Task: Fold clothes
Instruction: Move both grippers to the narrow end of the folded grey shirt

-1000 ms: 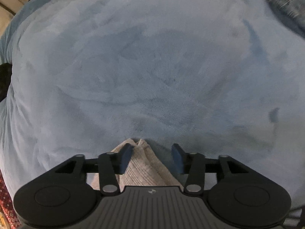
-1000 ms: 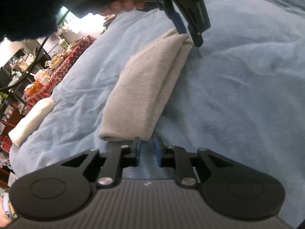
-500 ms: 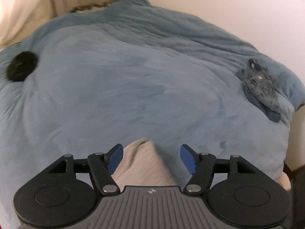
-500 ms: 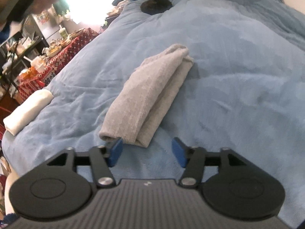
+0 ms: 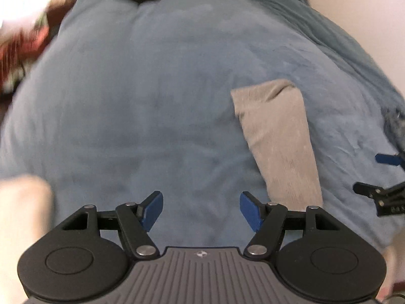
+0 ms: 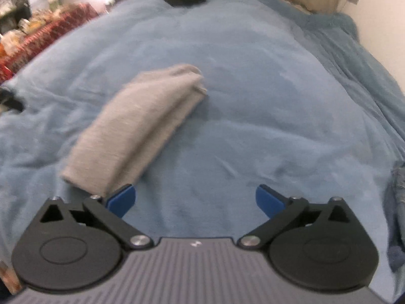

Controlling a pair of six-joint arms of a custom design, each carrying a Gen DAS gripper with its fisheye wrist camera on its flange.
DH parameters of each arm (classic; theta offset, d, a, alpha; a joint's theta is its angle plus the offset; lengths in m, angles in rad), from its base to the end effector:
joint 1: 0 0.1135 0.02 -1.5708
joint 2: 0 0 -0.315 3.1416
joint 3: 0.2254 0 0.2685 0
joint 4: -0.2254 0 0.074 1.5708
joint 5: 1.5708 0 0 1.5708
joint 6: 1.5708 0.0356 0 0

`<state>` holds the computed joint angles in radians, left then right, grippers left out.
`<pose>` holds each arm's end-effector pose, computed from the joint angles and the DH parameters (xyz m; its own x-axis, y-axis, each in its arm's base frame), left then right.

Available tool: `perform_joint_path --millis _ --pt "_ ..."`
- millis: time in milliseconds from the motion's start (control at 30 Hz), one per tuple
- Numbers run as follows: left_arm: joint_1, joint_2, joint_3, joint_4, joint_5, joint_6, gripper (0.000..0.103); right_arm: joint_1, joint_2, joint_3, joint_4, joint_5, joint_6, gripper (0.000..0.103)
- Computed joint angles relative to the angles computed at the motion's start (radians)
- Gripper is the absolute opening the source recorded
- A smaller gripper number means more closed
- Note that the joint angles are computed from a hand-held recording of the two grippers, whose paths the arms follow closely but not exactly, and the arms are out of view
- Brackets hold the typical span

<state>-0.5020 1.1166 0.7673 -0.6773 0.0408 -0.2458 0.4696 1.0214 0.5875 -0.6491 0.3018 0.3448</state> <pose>0.1790 -0.0999 0.2696 -0.8489 0.1886 -0.4937 0.3018 0.9399 -0.1598 0.1553 0.0670 0.2312 -0.8454 -0.0671 -0.5299 -0.0235 0.9958 -0.0887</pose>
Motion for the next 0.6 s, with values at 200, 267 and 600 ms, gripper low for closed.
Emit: perform_joint_path --millis 200,267,600 --pt "-0.146 -0.047 -0.113 0.105 -0.109 -0.234 0.081 -0.163 0.047 0.043 -0.001 -0.126 -0.078 0.102" --pt "-0.180 -0.032 -0.131 0.140 -0.117 -0.279 0.077 -0.204 0.073 0.066 -0.004 -0.180 -0.086 0.102" --pt "-0.206 0.103 -0.157 0.395 -0.040 -0.256 0.051 -0.329 0.275 0.225 0.004 -0.266 -0.134 0.102"
